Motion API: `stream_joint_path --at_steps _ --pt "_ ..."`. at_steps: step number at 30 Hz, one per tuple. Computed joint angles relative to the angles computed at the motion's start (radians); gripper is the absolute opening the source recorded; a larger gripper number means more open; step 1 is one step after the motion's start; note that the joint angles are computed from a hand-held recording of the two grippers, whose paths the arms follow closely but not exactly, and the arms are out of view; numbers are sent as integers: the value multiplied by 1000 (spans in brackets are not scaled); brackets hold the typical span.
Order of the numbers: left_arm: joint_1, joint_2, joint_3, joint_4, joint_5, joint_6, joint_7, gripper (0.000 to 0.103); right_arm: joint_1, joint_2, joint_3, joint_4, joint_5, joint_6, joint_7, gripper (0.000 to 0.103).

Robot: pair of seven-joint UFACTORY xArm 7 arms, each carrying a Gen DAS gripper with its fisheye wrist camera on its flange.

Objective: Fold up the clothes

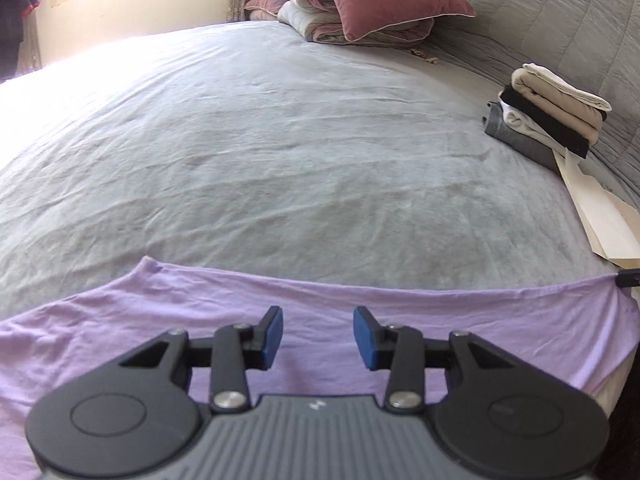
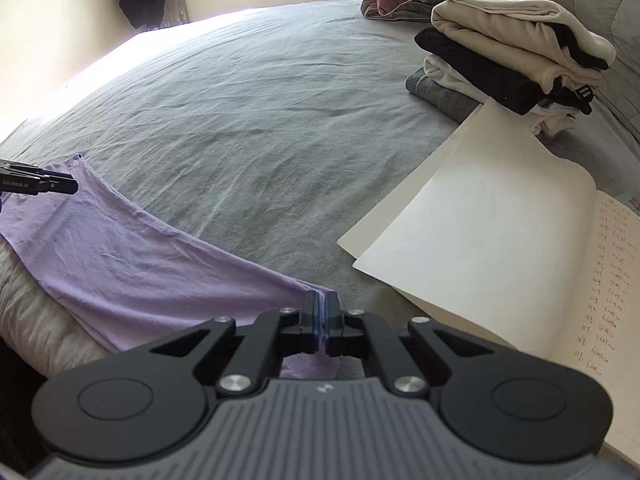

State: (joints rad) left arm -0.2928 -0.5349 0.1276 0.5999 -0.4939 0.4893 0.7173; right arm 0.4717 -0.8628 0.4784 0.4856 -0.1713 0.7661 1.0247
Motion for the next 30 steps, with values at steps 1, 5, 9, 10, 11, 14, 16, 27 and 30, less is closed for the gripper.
stream_joint_path --at_steps 1,5,9,10,11,14,16,27,30 --pt "26 16 -6 3 21 -37 -6 42 0 5 1 -2 5 0 6 1" --pt "54 98 14 34 47 -167 8 48 -8 14 15 3 3 7 37 1" --pt "25 185 60 88 -3 -197 57 50 -21 43 28 37 -12 40 54 1" --pt "17 201 66 98 -23 -199 79 50 -24 53 30 47 -17 50 56 1" --pt "12 214 69 106 -42 -197 102 49 -26 62 33 57 -23 61 58 1" --pt "22 245 60 135 -87 -158 135 37 -32 80 41 77 -38 84 72 1" --pt "26 255 57 150 -149 -122 152 19 -35 84 47 83 -50 90 87 1" --pt "-220 140 194 20 -432 -465 370 3 -41 85 97 151 -131 176 136 1" --pt "-220 165 199 32 -389 -474 313 4 -48 107 81 146 -138 154 130 1"
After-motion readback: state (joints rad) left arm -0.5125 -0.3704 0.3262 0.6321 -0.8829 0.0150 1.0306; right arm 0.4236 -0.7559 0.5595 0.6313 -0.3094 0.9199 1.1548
